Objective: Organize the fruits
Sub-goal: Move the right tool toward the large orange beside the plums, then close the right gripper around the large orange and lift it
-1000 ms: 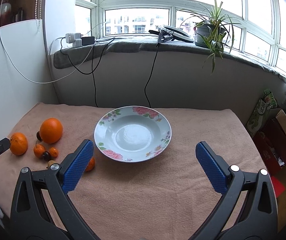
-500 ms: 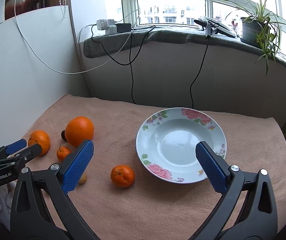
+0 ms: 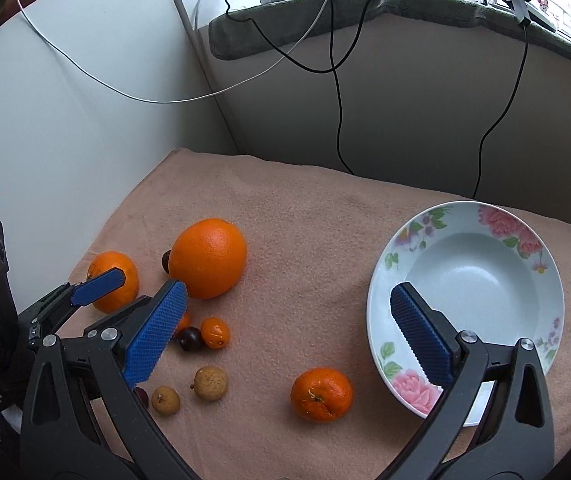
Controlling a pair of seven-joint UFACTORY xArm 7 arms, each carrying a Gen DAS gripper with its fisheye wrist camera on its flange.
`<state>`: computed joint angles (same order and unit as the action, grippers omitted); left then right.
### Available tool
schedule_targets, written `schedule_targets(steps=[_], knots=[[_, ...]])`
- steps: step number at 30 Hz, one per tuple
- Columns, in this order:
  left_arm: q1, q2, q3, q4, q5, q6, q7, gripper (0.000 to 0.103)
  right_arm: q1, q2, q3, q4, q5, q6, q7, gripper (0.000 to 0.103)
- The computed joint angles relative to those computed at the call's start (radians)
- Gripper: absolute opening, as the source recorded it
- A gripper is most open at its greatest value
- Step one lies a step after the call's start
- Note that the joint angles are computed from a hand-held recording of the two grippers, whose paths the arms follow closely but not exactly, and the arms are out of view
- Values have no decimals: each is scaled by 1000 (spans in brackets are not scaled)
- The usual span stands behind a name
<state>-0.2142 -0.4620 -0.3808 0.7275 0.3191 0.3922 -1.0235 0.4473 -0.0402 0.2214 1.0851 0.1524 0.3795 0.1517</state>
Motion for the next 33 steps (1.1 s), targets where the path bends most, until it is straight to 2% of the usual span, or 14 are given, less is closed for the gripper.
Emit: schedule_targets(steps=[3, 8, 16, 18, 26, 29, 33], knots=[[-11, 29, 18, 18, -11, -7, 25, 77, 4, 52, 1, 57, 34, 28, -46, 103], [-33, 69, 52, 34, -49, -20, 60, 74, -5, 121, 15, 126, 168, 75, -152, 103], [-42, 100, 65, 37, -71, -18, 78, 67, -4, 220, 35, 216, 190, 137, -167, 92], [-47, 108, 74, 39, -78, -26, 87, 61, -13, 235, 46, 230, 227, 149, -196, 90], [-56, 136, 83, 49, -94, -37, 107, 59, -8, 287, 59, 273, 258, 159, -224, 90], [-61, 146, 88, 49, -99, -41, 110, 54, -7, 302, 63, 289, 263, 169, -229, 90], [-59, 146, 90, 46, -98, -50, 107, 55, -21, 312, 73, 301, 297, 189, -252, 82]])
